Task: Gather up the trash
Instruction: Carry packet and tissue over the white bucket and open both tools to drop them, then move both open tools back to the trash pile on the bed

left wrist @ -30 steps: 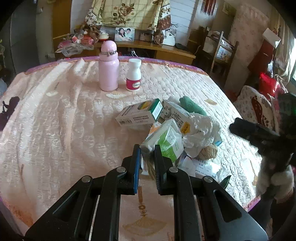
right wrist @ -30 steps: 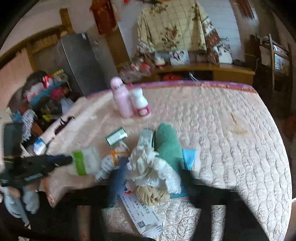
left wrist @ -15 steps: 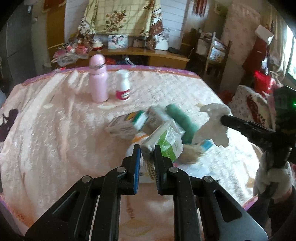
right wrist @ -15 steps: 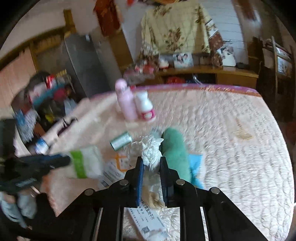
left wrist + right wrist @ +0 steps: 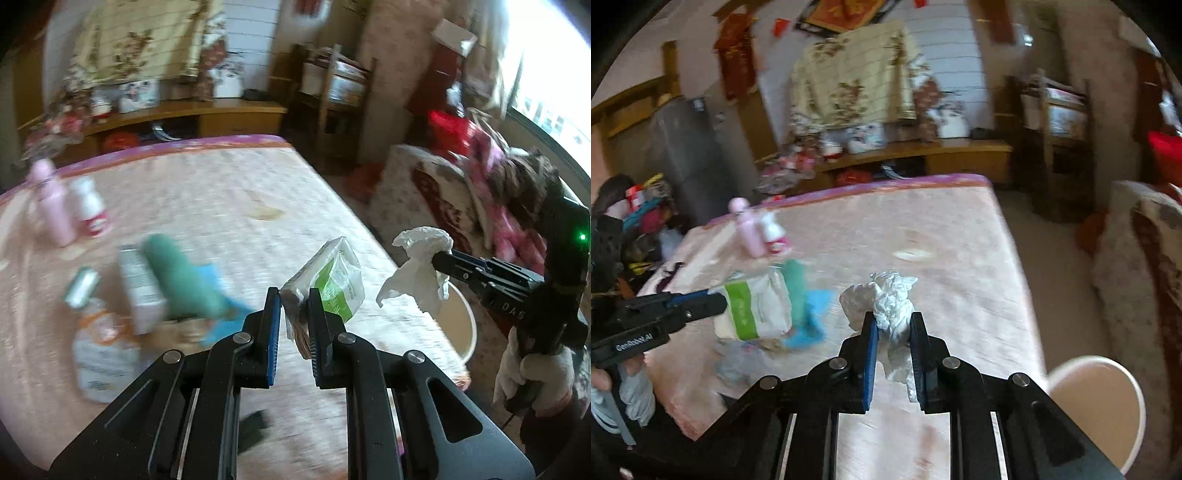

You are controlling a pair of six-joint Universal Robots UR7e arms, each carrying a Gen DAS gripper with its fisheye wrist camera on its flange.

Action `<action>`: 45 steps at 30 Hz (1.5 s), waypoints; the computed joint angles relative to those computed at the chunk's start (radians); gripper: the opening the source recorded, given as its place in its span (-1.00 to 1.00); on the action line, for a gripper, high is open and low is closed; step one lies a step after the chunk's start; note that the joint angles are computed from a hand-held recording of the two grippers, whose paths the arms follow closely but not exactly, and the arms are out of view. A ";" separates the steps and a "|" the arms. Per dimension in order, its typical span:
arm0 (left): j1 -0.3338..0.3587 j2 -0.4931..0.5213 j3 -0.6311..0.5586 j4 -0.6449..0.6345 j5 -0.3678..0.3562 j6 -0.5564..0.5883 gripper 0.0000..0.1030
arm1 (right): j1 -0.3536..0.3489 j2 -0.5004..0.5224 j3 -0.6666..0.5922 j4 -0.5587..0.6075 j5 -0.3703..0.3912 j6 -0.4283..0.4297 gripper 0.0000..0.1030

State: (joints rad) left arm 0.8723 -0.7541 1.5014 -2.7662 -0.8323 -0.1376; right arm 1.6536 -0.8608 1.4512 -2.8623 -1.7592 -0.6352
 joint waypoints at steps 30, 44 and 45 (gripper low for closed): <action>-0.014 0.511 -0.581 0.270 -0.228 -0.055 -0.31 | -0.270 -0.102 0.012 -0.150 -0.229 0.066 0.05; -0.027 0.380 -0.359 0.139 -0.011 -0.067 -0.31 | -0.209 -0.078 0.055 -0.171 -0.226 0.042 0.12; -0.026 0.366 -0.340 0.128 0.002 -0.071 -0.31 | -0.201 -0.076 0.058 -0.170 -0.226 0.046 0.14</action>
State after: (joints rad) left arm 0.8461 -0.3884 1.1617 -2.6377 -0.8303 -0.2088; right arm 1.4523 -0.9369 1.5092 -3.0319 -1.9850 -0.5894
